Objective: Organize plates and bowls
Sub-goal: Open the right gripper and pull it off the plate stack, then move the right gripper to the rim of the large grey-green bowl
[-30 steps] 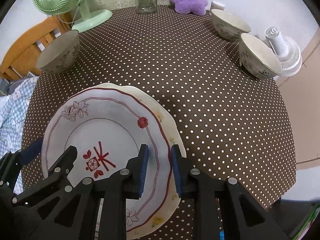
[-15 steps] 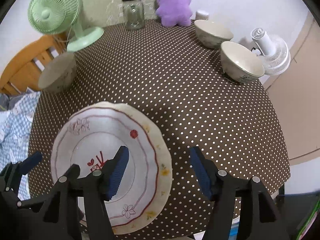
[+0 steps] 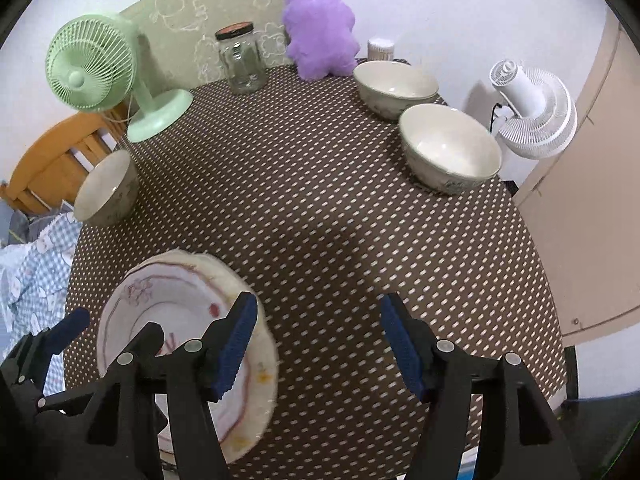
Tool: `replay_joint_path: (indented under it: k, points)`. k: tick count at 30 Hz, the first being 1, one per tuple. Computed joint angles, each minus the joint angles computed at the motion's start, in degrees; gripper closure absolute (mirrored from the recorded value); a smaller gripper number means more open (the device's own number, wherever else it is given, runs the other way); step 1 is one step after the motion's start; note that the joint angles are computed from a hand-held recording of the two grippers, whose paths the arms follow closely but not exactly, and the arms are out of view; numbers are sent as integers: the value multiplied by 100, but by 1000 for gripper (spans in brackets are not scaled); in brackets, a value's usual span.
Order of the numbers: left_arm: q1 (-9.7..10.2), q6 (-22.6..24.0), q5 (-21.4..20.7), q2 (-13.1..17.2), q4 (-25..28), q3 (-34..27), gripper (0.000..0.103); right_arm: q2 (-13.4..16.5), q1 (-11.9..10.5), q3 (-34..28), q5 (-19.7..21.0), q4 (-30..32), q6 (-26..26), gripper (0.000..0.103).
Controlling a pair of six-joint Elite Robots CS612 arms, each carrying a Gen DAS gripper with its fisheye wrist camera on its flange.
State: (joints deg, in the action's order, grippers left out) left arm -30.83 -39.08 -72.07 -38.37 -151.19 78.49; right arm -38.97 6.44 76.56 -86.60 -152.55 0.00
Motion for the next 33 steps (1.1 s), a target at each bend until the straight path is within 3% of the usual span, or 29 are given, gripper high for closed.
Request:
replay_joint_path:
  k: [8, 18, 25, 33]
  points:
    - [-145, -342, -33, 290, 180, -690, 14, 101, -301, -278, 322, 27, -540, 29]
    - [-341, -802, 460, 766, 772, -1694, 15, 339, -615, -728, 613, 48, -967, 29]
    - [-451, -755, 928, 1140, 1198, -2494, 14, 546, -779, -1111, 712, 29, -1179, 29]
    - [-426, -656, 852, 1727, 1609, -3639, 15, 857, -947, -1705, 835, 366, -1089, 29]
